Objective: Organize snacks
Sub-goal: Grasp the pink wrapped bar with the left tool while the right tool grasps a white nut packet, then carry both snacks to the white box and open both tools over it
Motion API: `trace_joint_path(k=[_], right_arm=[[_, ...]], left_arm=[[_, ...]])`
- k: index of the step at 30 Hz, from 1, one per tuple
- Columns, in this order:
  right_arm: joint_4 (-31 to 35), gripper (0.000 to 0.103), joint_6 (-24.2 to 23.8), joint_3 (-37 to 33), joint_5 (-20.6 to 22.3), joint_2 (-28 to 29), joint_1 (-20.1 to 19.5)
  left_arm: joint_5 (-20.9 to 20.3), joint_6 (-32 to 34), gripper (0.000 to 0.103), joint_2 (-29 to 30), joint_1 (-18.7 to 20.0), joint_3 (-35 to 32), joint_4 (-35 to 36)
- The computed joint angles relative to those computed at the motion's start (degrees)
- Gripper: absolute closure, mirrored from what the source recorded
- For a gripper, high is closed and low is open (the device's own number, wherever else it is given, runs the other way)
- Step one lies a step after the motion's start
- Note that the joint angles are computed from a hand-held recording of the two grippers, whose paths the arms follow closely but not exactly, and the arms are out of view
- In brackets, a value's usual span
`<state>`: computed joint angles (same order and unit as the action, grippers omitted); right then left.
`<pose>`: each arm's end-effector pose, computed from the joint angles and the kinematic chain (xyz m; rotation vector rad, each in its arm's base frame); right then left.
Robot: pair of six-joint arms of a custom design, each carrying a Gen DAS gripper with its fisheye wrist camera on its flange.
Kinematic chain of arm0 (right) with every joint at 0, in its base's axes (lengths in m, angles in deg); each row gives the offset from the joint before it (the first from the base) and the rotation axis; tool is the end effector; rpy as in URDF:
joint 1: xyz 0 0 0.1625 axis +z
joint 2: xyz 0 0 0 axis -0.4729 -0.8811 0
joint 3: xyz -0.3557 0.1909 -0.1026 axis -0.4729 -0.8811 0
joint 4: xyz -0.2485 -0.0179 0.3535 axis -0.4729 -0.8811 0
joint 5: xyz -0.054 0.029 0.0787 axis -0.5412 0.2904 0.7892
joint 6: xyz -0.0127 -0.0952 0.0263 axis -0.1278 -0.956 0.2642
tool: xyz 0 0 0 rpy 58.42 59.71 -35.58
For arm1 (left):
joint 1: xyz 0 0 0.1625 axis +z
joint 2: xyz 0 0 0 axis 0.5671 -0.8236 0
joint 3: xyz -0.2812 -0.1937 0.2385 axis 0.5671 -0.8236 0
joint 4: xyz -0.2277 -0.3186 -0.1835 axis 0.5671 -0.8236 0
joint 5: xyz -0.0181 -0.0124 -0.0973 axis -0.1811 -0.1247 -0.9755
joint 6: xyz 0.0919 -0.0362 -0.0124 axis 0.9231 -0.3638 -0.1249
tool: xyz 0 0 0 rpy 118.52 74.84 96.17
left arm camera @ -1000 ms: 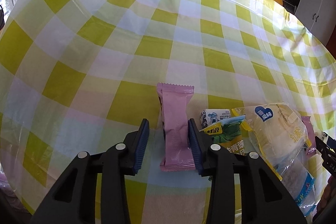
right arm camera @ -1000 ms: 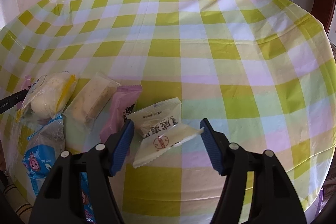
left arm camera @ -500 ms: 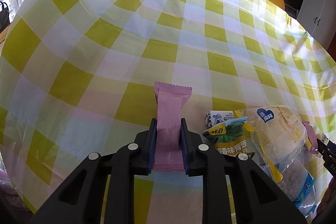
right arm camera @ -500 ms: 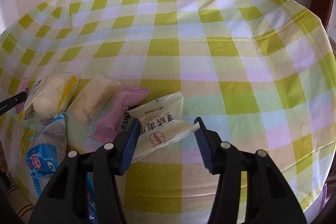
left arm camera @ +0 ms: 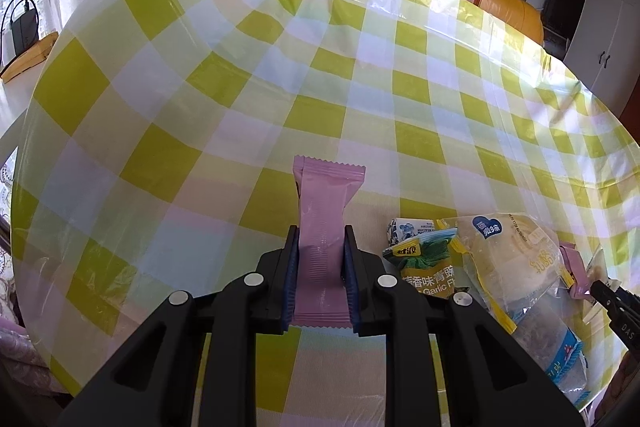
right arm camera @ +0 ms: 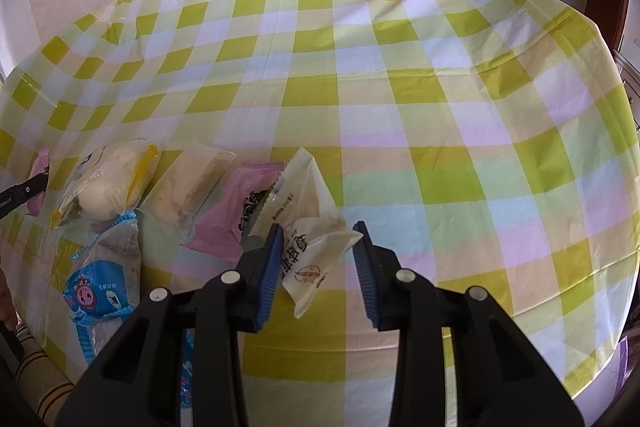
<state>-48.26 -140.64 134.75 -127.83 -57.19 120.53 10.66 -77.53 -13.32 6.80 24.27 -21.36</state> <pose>0.1451 -0.8200 0.2658 1.3535 -2.3880 0.3451 -0.3067 -0.5687 0.1156 -0.7872 1.7474 -1.2626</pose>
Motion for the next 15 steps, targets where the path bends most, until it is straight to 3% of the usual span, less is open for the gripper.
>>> trace_joint_path(k=[4, 5, 6, 8, 15], right_arm=[[-0.29, 0.067, -0.28, 0.77, -1.94, -0.37, 0.17], [-1.21, 0.059, -0.54, 1.29, -2.59, -0.62, 0.3], [-2.45, 0.041, -1.3, 2.05, -2.79, -1.03, 0.36], [-5.73, 0.028, -3.62, 3.89, -2.28, -2.04, 0.38], [-6.8, 0.028, -5.69, 2.1, -3.27, -0.4, 0.96]], left_arm=[[0.32, 0.06, 0.083, -0.25, -0.35, 0.62, -0.59], [0.43, 0.24, 0.083, -0.32, -0.39, 0.82, -0.92], [0.48, 0.45, 0.083, -0.38, -0.42, 1.02, -1.31], [0.63, 0.84, 0.083, -0.58, -0.42, 1.42, -2.07], [0.82, 0.65, 0.083, -0.75, -0.49, 1.71, -2.24]])
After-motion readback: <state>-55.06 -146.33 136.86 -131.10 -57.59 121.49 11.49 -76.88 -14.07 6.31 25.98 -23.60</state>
